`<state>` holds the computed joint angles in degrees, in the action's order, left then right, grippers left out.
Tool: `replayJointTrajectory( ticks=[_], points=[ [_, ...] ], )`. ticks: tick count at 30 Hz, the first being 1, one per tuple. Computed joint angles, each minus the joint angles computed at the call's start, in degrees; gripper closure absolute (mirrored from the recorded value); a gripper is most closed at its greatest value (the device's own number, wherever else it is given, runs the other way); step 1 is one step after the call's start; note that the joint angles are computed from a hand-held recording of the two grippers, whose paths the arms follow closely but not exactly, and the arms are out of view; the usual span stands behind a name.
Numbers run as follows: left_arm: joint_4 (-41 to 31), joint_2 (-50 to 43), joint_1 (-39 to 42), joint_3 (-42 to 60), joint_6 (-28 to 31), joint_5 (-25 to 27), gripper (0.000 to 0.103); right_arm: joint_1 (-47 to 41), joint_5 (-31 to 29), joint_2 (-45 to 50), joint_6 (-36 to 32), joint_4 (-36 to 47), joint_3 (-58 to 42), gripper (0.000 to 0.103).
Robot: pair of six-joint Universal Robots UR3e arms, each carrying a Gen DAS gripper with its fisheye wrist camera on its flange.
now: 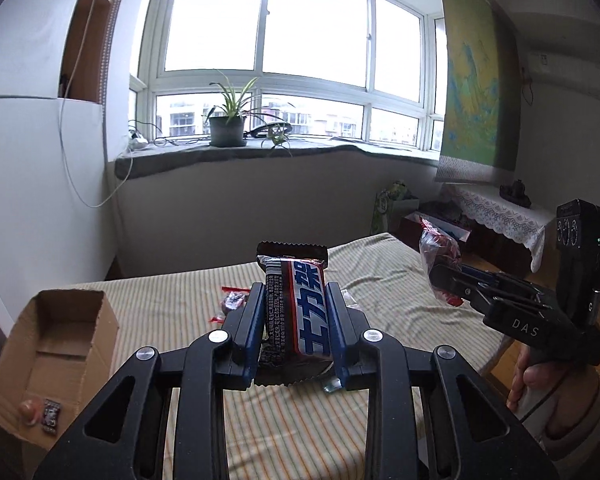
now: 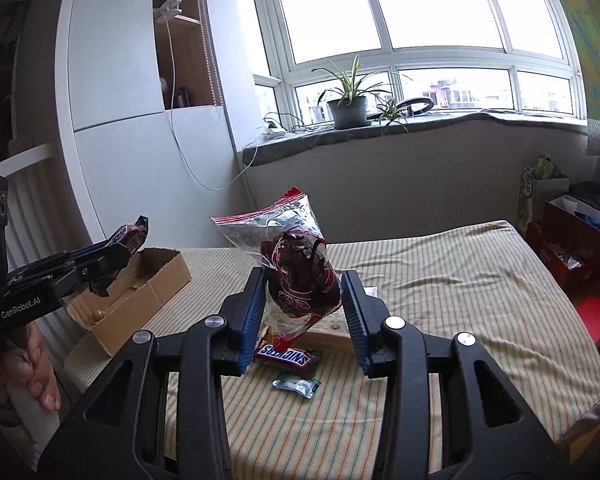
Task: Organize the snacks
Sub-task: 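Lift both held snacks and carry them over the cardboard box, then lower both snacks into the box and open both tools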
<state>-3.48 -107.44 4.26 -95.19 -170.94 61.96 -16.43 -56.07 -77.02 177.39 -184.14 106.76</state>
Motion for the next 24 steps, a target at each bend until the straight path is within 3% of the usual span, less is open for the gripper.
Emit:
replayJointTrajectory(
  ticks=[10, 24],
  points=[
    [5.62, 3.51, 14.64, -10.01, -1.37, -6.37, 0.075, 19.21, -8.0, 15.45, -0.48, 11.03, -24.4, 0.063],
    [7.34, 5.27, 31.77, -15.67, -3.25, -5.94, 0.076, 34.1, -4.44, 42.87, -0.93, 31.41, -73.04, 0.063]
  ],
)
